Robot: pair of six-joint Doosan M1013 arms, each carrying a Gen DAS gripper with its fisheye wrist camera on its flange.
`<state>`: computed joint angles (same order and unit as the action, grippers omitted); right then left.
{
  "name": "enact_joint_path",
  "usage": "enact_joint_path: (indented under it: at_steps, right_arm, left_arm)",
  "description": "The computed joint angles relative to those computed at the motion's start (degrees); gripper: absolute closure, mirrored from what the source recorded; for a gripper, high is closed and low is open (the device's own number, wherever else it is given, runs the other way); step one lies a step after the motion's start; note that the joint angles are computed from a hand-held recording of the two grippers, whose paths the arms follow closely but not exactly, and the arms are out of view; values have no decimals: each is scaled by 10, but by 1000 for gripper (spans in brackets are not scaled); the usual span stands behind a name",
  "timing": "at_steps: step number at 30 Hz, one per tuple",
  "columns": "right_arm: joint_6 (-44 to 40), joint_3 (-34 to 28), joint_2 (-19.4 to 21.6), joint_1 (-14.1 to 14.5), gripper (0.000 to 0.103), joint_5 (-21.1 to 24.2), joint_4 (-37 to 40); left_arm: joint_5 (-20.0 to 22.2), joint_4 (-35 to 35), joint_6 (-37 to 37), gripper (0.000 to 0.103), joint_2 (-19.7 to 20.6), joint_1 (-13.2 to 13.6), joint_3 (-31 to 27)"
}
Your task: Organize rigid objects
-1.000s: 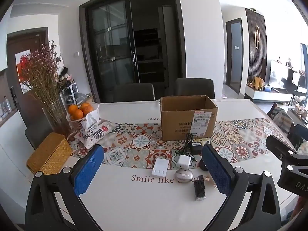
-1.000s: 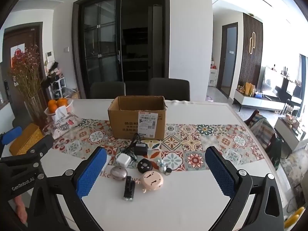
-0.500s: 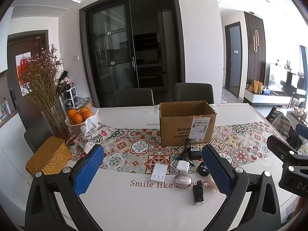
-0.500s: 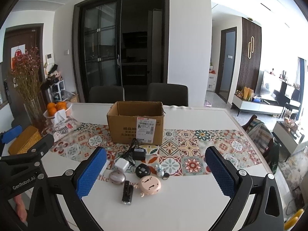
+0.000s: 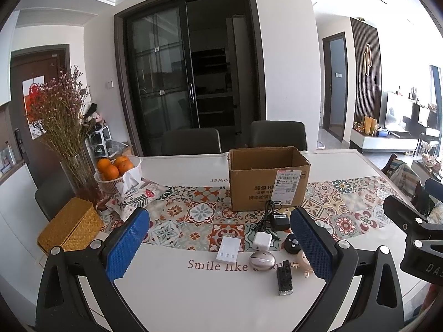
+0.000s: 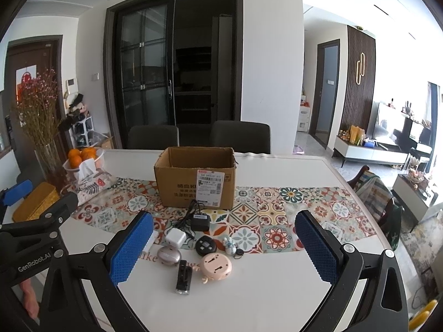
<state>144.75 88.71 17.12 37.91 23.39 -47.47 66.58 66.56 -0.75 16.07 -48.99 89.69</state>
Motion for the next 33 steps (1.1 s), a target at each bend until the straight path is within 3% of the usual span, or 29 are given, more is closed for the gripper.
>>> enact_joint_path:
  at_steps: [33]
  right_arm:
    - [-22, 1, 1, -9, 0, -13, 28]
  left_arm:
    - [-12, 0, -1, 0, 2, 1, -2]
